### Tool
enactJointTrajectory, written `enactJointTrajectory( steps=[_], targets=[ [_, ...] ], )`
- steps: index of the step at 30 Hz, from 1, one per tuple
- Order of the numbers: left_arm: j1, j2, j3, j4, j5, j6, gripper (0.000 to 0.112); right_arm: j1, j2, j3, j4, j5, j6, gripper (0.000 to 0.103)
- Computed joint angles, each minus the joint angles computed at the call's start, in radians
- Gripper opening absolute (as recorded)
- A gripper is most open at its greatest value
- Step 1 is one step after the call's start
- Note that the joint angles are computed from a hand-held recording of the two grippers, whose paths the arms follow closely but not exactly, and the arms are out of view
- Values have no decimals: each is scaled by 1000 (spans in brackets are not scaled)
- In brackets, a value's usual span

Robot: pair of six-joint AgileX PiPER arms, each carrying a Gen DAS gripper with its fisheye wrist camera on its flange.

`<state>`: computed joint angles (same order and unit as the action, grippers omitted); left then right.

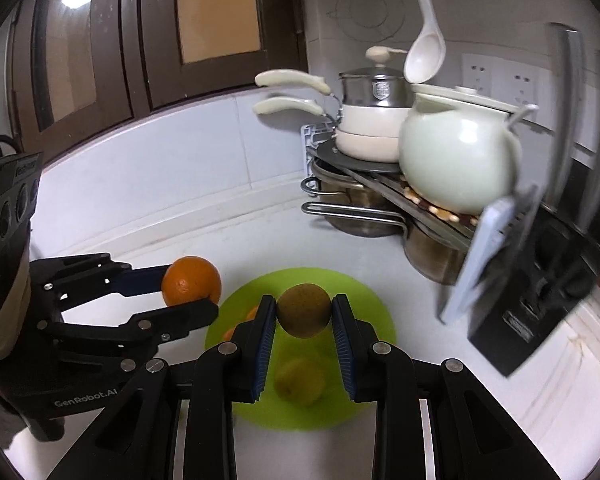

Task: Organize fruits
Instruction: 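Carry the orange over the green plate and open the left tool while the right tool releases the brown fruit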

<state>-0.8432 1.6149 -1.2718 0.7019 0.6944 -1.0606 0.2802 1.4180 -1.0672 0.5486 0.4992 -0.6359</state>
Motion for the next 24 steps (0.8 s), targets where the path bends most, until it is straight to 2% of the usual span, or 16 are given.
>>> enactJointTrajectory(
  steps=[13, 24],
  targets=[
    [187, 154, -71, -214, -87, 242, 39, 12, 298, -255, -39, 76, -5, 30],
    [237, 247, -124, -334, -98, 364, 39, 21, 410, -351, -94, 116, 43, 30]
  ],
)
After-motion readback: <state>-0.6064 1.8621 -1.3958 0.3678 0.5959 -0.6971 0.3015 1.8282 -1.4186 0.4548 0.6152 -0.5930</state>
